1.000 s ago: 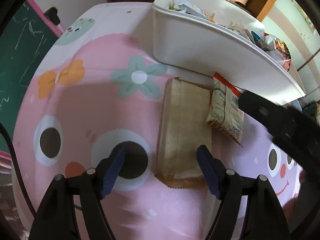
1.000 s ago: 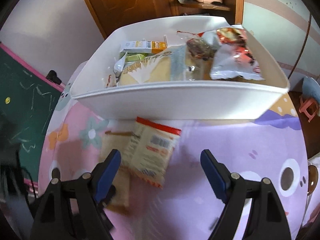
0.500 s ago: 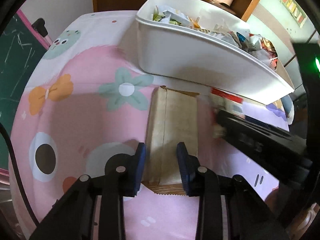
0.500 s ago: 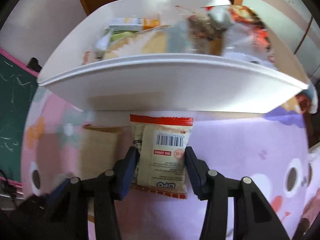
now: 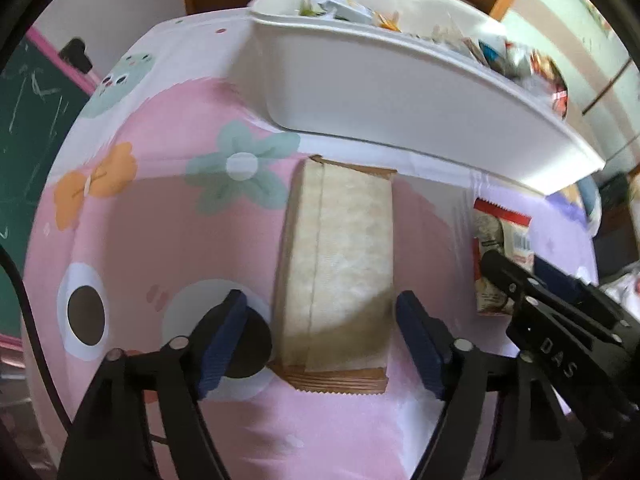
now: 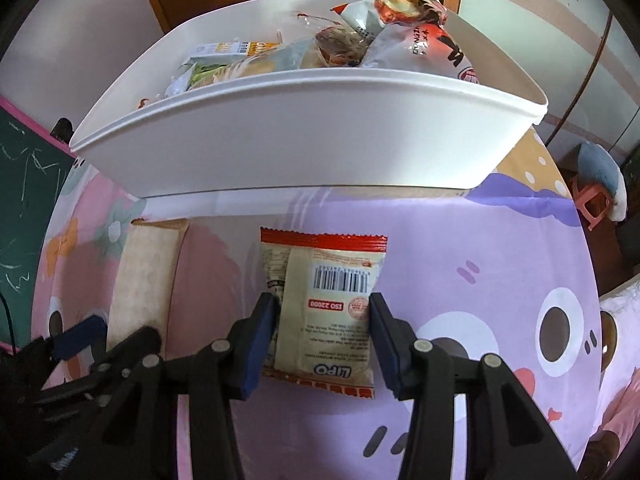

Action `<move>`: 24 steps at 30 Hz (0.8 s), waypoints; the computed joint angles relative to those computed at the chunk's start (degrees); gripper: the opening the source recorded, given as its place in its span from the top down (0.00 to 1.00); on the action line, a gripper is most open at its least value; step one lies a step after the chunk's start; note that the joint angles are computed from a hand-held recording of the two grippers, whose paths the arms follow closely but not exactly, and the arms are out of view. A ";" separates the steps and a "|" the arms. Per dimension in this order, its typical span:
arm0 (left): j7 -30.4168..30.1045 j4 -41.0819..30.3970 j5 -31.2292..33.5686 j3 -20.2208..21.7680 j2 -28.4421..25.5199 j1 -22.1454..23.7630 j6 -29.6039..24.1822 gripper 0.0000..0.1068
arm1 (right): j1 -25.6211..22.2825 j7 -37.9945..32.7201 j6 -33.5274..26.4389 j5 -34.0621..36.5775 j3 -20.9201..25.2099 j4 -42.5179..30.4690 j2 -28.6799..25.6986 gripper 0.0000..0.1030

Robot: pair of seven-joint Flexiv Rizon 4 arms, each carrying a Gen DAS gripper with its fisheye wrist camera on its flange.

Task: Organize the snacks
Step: 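Lift both packs over the white basket and open both tools inside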

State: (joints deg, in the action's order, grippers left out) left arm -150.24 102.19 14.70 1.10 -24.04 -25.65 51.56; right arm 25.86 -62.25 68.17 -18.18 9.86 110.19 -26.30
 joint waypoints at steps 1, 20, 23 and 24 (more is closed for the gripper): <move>-0.39 -1.33 1.02 0.41 -0.48 -0.69 -1.97 0.27 | 0.25 0.27 0.40 -0.51 -0.45 0.44 0.14 0.54; -8.62 -0.18 11.57 2.19 4.00 -3.61 1.20 0.52 | -3.00 -6.73 3.42 6.46 3.88 2.69 3.37 0.55; -9.98 -1.13 14.14 1.64 6.22 -3.94 0.29 0.52 | -2.82 -6.98 5.84 6.65 3.70 4.02 5.71 0.55; -10.25 -1.46 15.15 1.37 6.98 -4.03 -0.39 0.52 | -2.64 -6.89 6.75 6.36 3.46 4.49 6.68 0.55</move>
